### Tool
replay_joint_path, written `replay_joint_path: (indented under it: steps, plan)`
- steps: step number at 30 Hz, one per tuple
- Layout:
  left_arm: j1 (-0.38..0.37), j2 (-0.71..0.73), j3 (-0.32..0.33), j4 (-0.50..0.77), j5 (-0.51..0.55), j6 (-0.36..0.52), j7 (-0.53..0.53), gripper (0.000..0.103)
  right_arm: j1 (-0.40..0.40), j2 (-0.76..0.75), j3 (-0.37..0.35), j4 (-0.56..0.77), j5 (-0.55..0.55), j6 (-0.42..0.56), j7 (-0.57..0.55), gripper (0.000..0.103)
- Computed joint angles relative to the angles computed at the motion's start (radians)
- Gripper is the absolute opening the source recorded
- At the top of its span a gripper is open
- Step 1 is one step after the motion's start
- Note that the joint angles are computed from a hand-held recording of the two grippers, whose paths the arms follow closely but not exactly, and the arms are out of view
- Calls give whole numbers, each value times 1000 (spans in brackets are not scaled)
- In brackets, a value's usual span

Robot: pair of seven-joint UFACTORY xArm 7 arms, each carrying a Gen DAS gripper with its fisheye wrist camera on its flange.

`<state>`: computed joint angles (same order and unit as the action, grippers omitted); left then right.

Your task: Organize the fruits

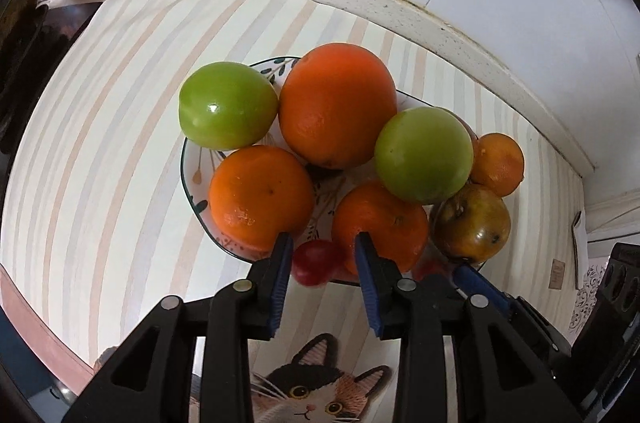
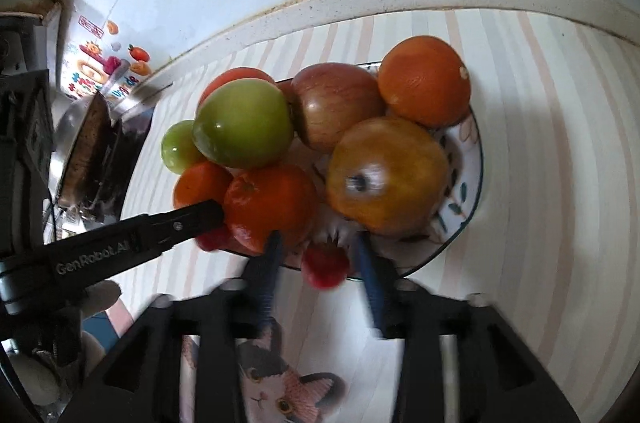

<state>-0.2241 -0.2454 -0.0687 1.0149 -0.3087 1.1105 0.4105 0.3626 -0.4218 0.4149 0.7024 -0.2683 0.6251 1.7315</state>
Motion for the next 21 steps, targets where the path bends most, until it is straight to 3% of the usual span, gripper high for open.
replay_joint_path:
  steps: [1,3,4,9,14,17,21]
  plan:
    - [-1,0,-2,0,5,2,3,38,-4,7,9,14,-8,20,6,79]
    - [-1,-14,-6,-11,18,-8,3,75,-6,8,18,27,-21,36,18,79]
    - [-1,-20,-8,-16,23,-17,1,80,-4,4,20,28,-24,40,27,79]
    - [4,-57,3,-29,31,-22,6,81,20,-38,25,47,-6,130,30,80]
    - [25,-122,16,-55,74,-37,1,81,40,-68,36,106,12,289,-1,83]
    - [33,-175,22,-85,102,-57,14,81,46,-71,53,160,14,402,-14,93]
    - [42,-238,42,-105,112,-45,27,81,49,-68,83,242,-6,521,-17,94]
